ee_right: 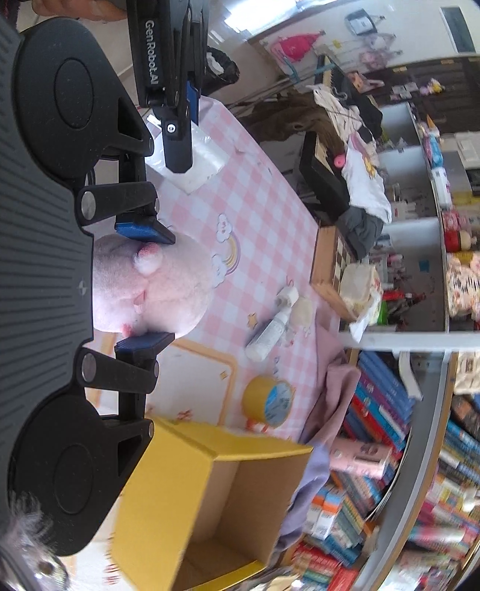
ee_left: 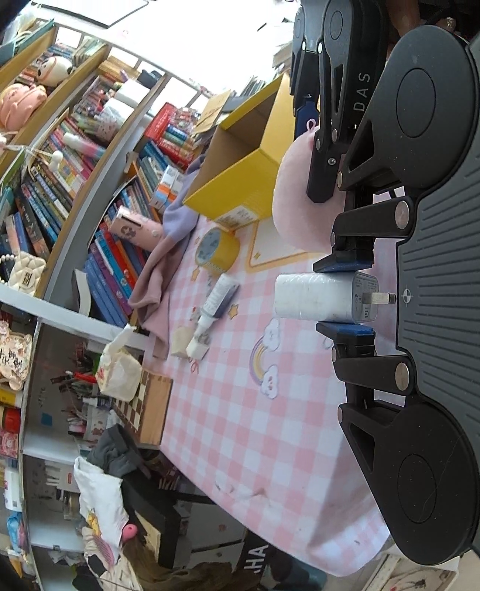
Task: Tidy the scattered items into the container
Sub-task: 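Close the right tool on the pig while the left tool grips the white charger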
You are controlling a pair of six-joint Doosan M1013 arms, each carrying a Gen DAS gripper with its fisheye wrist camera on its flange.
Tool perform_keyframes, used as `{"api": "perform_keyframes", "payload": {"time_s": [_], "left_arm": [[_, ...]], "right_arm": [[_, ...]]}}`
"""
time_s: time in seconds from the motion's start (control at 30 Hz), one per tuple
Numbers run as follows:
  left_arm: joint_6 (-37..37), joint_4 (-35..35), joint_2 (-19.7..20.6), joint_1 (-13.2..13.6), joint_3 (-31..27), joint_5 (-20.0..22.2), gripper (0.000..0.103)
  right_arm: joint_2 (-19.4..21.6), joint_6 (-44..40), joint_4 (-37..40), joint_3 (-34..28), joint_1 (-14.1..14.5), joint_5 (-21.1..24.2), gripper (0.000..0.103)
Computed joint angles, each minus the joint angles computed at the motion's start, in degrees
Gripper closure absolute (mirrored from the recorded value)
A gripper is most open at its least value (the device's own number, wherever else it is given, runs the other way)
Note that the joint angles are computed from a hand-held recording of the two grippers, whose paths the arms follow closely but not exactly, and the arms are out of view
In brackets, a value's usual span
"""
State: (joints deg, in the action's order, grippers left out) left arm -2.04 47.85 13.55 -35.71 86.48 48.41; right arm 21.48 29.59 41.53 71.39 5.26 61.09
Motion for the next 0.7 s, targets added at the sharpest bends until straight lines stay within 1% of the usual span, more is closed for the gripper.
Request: {"api": "perform_keyframes", "payload": {"time_s": [0.17, 0.27, 0.37, 0.7], "left_arm": [[1.47, -0.43, 0.18, -0.89, -0.07, -2.08, 0.078], [4.31, -2.02, 0.71, -1.04, -0.77, -3.98, 0.078], [6.80, -3.04, 1.10, -1.36, -1.32, -5.52, 0.078], [12.69, -6.54, 2.45, -1.59, -2.93, -10.25, 0.078]], "right_arm": [[-2.00, 1.58, -0.62, 2.94, -1.56, -1.61, 0.057], [-3.18, 2.59, -0.66, 4.75, -2.76, -3.16, 0.057], [-3.72, 5.06, -1.46, 5.43, -3.62, -4.35, 0.057], [-5.86, 8.75, -4.58, 8.12, -5.82, -7.58, 0.057]]}}
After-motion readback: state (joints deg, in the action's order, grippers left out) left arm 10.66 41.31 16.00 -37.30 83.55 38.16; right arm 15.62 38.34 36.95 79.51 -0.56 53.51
